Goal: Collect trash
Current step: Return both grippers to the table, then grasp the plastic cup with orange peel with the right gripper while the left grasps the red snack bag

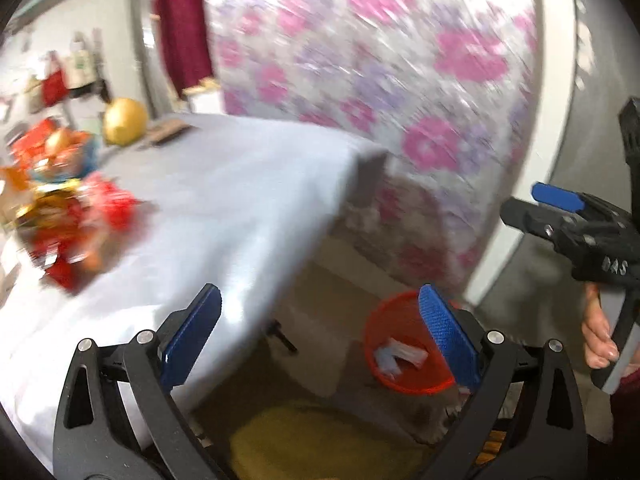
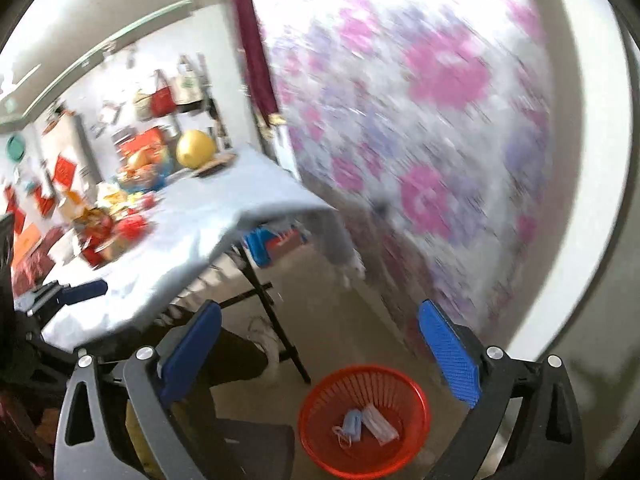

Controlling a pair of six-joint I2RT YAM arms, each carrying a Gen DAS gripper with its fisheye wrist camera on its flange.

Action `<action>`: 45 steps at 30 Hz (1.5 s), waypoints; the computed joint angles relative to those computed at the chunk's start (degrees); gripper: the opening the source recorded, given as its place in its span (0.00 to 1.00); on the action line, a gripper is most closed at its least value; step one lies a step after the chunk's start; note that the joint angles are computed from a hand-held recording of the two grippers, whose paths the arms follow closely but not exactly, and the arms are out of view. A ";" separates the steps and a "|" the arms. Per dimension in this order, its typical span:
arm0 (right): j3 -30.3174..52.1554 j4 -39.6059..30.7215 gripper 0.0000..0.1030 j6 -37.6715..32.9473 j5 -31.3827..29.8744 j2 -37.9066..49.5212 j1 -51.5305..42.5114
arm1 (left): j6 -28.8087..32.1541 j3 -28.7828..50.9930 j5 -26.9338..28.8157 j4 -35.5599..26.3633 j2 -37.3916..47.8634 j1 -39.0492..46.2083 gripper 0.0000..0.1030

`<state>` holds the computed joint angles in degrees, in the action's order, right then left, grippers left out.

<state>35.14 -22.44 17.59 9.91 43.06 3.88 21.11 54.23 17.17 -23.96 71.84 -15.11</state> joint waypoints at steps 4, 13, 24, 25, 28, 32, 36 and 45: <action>5.13 1.94 0.95 -0.28 6.96 6.09 10.31 | -0.14 -0.39 2.67 0.71 -1.49 8.78 0.93; 20.28 9.87 0.95 4.79 -5.94 28.55 16.75 | 0.43 2.17 4.31 2.66 4.84 28.79 0.93; 49.61 4.92 0.94 -2.07 -3.47 56.52 26.03 | -3.82 13.57 8.00 4.71 15.94 45.20 0.93; 52.04 3.96 0.94 -2.08 -2.91 58.68 26.35 | -4.34 14.52 8.21 4.44 16.89 45.99 0.93; 59.79 -0.19 0.91 -1.55 -2.45 65.26 26.48 | -5.12 16.81 9.58 3.21 19.48 48.55 0.93; 72.13 -8.58 0.84 0.53 -2.23 74.51 26.28 | -5.01 17.54 9.53 4.29 20.98 50.03 0.93; 80.74 -13.09 0.80 2.54 -0.91 80.60 26.08 | -3.71 16.87 9.68 4.65 20.88 50.07 0.93; 57.65 1.96 0.51 -1.17 1.21 66.31 26.93 | -1.55 16.13 10.98 2.30 20.23 48.61 0.93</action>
